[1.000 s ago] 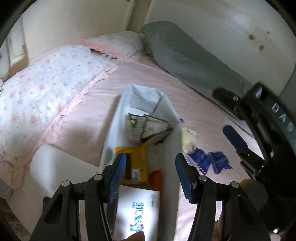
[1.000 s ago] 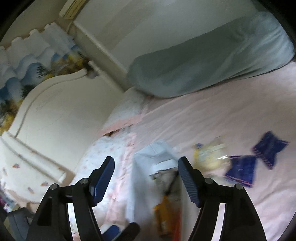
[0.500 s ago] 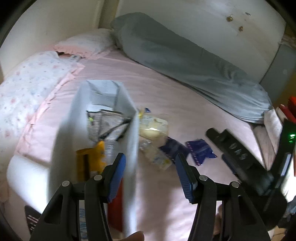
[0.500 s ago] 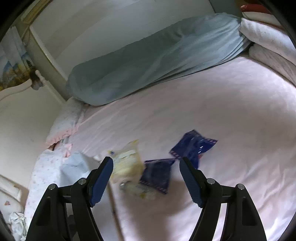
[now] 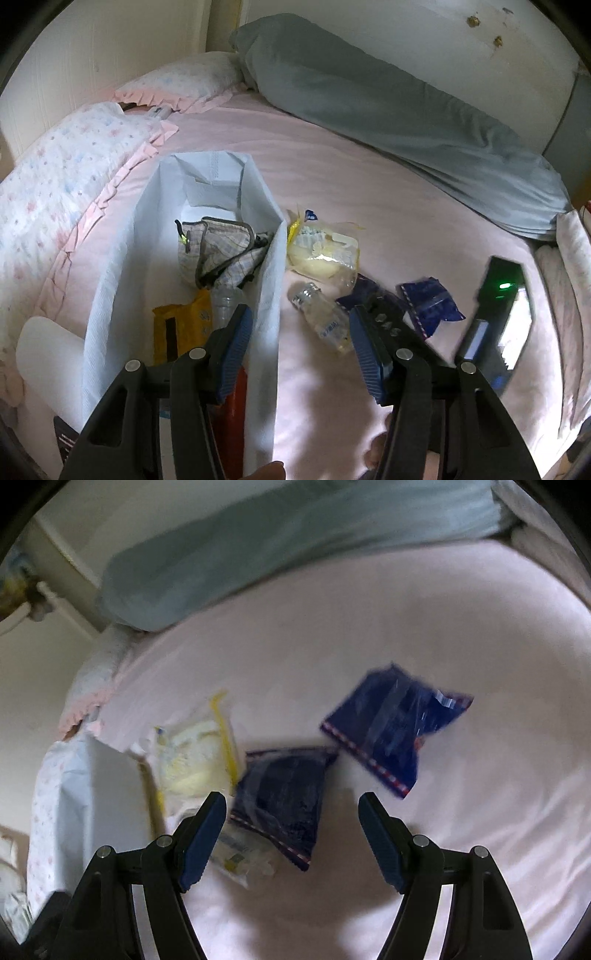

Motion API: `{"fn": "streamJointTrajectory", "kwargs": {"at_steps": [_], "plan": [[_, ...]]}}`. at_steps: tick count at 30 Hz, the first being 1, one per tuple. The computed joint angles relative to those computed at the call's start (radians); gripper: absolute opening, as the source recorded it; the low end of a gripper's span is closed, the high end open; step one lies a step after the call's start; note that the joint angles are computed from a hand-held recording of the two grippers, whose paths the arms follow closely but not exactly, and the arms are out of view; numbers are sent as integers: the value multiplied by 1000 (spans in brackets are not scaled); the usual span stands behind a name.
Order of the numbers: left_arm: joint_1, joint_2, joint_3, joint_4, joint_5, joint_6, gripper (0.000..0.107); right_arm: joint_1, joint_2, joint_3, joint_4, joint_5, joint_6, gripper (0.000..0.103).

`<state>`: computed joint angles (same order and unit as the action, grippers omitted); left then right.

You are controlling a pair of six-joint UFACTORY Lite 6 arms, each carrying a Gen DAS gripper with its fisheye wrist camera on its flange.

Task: Organize objects
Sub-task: 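Close the right gripper on a blue packet and lift it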

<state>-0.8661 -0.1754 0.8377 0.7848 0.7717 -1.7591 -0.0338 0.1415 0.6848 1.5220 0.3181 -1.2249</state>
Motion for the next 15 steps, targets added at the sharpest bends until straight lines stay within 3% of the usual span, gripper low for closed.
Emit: {"fn": "streamJointTrajectory", "kwargs": {"at_steps": [3,5,6,8,12,15], "plan": [[12,0,2,-11,-1,16,54,-9,70,4,148,79,-131,73],[20,-1,0,-15,-6,27,54,-30,53,-32,322,95,-251,59],[20,-2,-1,-16,-6,30,54,-42,55,-39,350,115,-259,42],[18,-3,1,-20,1,42,54,-91,51,-53,331,181,-213,40],[5,-16,-2,-18,8,27,54,-134,-34,-74,242,189,-135,36],[-2,-32,-7,-12,-4,1,54,-211,-98,-87,174,321,-56,35]]}}
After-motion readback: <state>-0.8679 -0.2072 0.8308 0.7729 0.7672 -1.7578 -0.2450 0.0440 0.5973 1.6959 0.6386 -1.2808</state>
